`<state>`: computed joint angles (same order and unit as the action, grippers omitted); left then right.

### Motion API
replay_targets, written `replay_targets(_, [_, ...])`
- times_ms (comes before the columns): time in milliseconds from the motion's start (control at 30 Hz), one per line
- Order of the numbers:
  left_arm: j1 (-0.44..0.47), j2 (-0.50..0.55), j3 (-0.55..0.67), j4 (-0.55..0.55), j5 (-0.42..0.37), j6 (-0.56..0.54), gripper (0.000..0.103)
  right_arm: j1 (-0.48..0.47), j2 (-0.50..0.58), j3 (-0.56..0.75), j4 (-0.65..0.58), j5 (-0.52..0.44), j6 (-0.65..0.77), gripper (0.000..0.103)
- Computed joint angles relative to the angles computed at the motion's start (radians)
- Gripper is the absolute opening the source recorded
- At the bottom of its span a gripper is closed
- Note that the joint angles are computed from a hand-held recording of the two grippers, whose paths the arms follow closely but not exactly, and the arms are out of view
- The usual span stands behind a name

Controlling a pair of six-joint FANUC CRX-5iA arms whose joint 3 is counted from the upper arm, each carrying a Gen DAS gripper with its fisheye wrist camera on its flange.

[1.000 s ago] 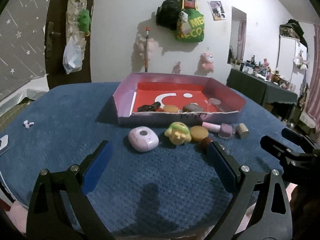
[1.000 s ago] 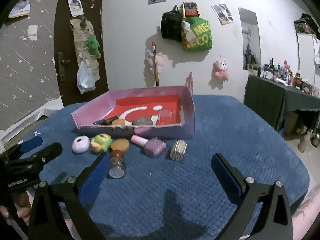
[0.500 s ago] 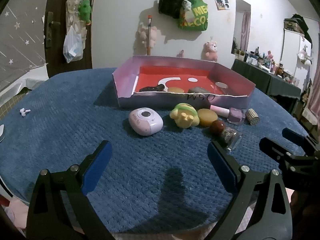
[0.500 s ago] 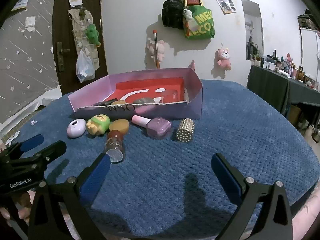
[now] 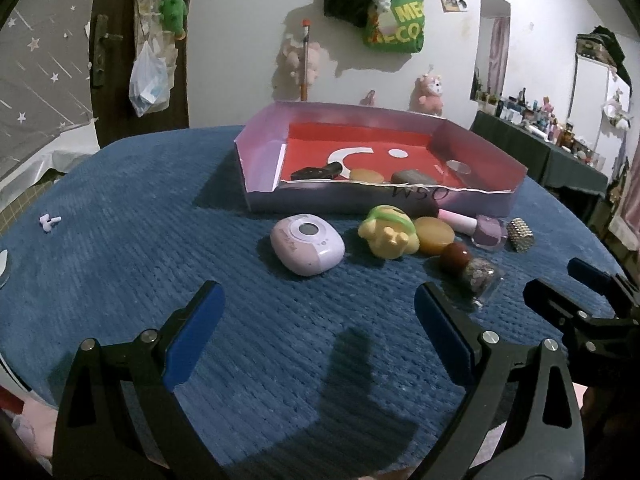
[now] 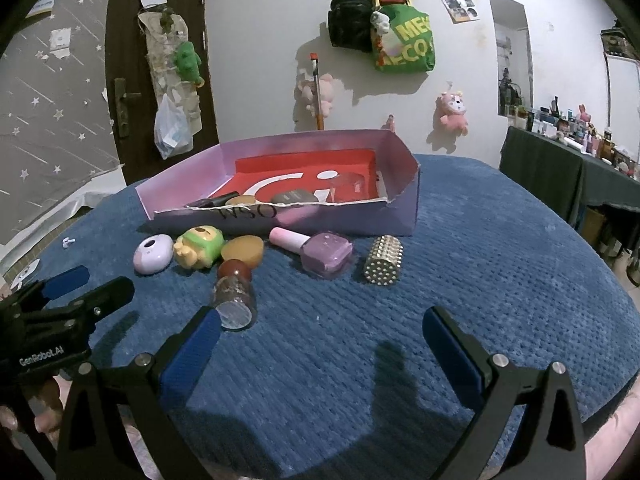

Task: Organize rigid objects
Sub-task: 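Withdraw both tools from the box back over the table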

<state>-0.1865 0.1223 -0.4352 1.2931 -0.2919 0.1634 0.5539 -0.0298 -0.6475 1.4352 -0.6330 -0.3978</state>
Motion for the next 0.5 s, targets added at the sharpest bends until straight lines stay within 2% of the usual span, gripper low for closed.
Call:
replay_targets(433, [0.083,0.080,0.177,-0.345,-0.126,0.329,0.097,-0.018,0.043,0.062,-0.059,0.064,0.102,0.103])
replay_targets(500, [0.093,0.098,0.223,-0.424,-0.152,0.400,0.097,-0.019,0.051,0.076,-0.081,0.074,0.130,0.103])
